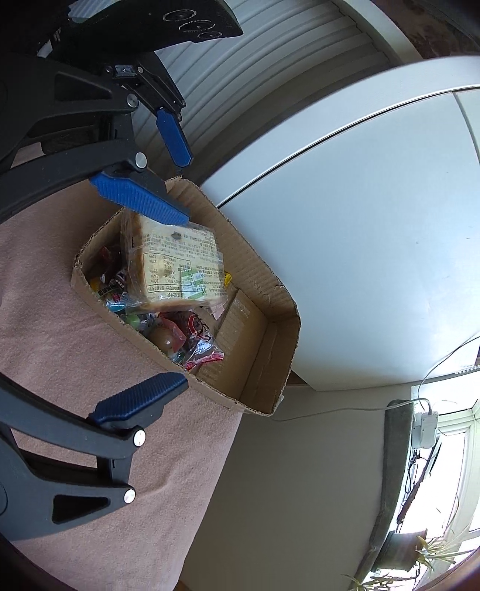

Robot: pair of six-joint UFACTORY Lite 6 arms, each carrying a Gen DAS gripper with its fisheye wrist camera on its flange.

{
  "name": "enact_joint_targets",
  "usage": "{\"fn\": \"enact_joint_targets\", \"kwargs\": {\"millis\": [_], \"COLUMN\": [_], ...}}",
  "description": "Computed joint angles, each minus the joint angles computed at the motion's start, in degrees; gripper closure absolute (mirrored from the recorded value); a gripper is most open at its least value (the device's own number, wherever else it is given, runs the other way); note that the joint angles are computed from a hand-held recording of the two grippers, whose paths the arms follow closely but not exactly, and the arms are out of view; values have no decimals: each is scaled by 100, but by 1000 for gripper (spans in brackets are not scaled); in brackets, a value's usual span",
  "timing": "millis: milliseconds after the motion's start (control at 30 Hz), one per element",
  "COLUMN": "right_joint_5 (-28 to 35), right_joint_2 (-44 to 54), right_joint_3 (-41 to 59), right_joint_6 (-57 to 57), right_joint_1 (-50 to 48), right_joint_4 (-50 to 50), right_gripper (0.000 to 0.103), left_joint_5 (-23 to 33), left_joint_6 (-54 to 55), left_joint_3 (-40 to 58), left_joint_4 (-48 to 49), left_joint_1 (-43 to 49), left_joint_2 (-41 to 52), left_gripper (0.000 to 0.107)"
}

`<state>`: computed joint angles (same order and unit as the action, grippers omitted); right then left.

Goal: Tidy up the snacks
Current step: 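Lower the bread loaf into the box and open the right tool, then withdraw the open right tool from the box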

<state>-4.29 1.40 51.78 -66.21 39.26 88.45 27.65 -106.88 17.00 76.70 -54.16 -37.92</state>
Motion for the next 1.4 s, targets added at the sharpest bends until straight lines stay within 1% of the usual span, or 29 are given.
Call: {"fn": "enact_joint_targets", "kwargs": {"millis": [67,133,200,300,367,433,500,567,667,800,1000,1200,1400], "right_joint_5": [-318,-705,-1099,-1860,-2287,-2651,-2960,-3094,-3102,-3178,-3294,-3461,-3474], "right_joint_2": [-304,-636,-963,-1343,-1553,-1791,-2012,-2253,-2546,-2732,-2992,-2930,-2984], "right_joint_3": [-261,-556,-819,-1128,-1299,-1525,-1720,-1916,-2154,-2315,-2436,-2409,-2473], "right_joint_6": [170,343,203,-133,-255,-161,-88,-70,-4,-47,-142,-88,-101], "right_joint_1": [151,355,586,1068,1360,1625,1841,1953,1990,2025,2105,2223,2252], "right_joint_4": [-107,-195,21,432,627,648,732,851,953,1064,1215,1205,1256], "right_gripper": [14,11,11,10,4,1,1,1,1,1,1,1,1], "left_joint_5": [405,683,1076,1874,2164,2436,2659,2804,2948,3111,3515,3505,3532], "left_joint_6": [100,162,146,-35,-76,-199,-318,-360,-405,-490,-699,-728,-799], "left_joint_3": [-53,-108,-146,-159,-149,-124,-107,-82,-48,39,123,187,235], "left_joint_4": [-250,-424,-556,-639,-730,-776,-814,-858,-880,-871,-916,-915,-906], "left_joint_1": [-272,-457,-762,-1452,-1716,-1963,-2187,-2352,-2500,-2679,-3142,-3174,-3224], "left_joint_2": [-214,-438,-623,-766,-810,-817,-824,-820,-806,-724,-591,-460,-373], "left_gripper": [31,31,31,30,24,23,23,23,23,23,23,23,23]}}
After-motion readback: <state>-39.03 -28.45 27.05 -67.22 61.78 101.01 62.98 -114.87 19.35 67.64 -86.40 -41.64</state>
